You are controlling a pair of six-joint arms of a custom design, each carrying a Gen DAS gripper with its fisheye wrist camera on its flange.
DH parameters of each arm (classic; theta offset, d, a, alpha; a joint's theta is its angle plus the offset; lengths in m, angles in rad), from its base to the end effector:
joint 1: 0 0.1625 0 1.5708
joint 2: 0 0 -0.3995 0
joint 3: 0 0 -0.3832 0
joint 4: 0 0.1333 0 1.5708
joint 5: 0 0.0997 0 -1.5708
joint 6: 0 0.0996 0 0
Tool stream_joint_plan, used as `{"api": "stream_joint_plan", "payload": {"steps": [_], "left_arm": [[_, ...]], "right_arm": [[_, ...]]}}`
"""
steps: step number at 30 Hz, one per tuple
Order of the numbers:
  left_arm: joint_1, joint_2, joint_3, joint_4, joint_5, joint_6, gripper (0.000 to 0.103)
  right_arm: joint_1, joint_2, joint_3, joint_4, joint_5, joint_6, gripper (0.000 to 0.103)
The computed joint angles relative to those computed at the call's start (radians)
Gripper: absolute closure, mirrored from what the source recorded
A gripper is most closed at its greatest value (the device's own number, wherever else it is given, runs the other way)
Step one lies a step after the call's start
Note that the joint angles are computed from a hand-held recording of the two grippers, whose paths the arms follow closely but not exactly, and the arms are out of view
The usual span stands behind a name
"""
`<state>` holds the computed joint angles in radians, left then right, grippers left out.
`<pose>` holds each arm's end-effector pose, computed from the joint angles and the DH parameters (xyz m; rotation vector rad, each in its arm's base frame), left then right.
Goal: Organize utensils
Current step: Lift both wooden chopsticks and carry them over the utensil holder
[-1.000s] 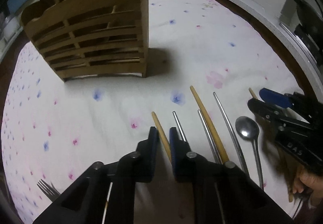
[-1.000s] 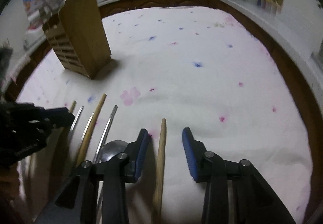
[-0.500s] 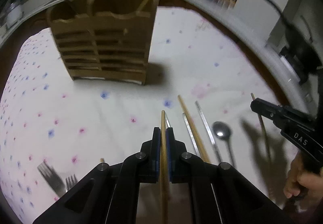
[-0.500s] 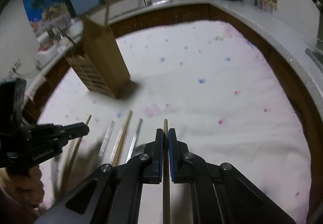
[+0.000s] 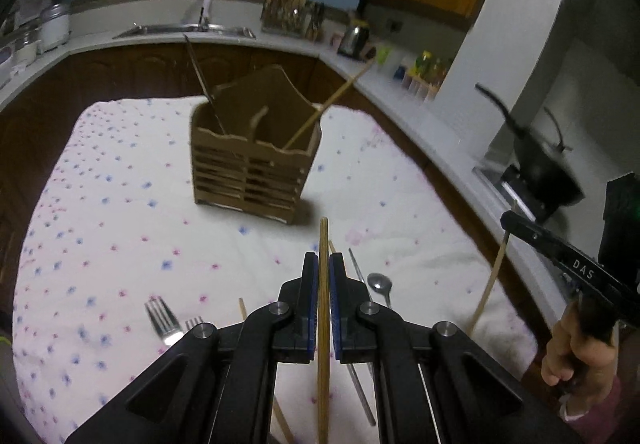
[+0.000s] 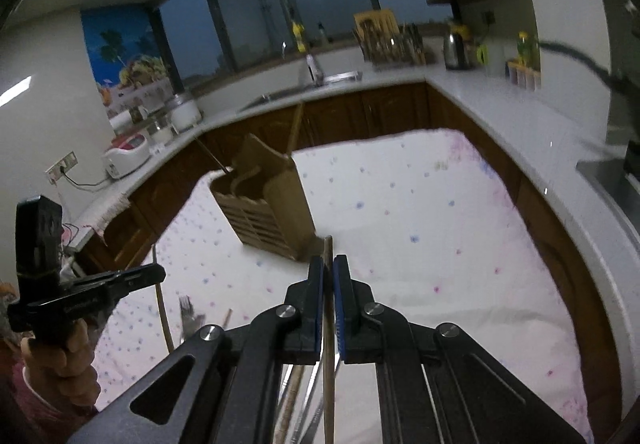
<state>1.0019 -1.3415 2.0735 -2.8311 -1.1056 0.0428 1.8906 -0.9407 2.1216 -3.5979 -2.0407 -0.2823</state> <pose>-0.1231 -0.5229 0.2688 0.6481 2.6272 -0.8716 0.2452 -0.4599 0.1466 0.4786 -2.4404 1.1243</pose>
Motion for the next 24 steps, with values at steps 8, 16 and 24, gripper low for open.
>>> {"api": "stream_joint_plan", "payload": {"steps": [8,16,24], "left_arm": [[-0.024,-0.134,0.091,-0.032,0.007,-0.005,0.100],[-0.024,-0.179,0.115,-0.080,0.004,-0.004,0.100],[-0.004,-0.159,0.101,-0.125,-0.014,0.015,0.100]], "right_arm": [[0.060,0.013,-0.020,-0.052,-0.014,-0.021,0.098],[0.071,0.025,-0.045,-0.058,0.002,-0.022,0.098],[0.074,0.044,-0.072,-0.071,0.020,-0.020,0.098]]}}
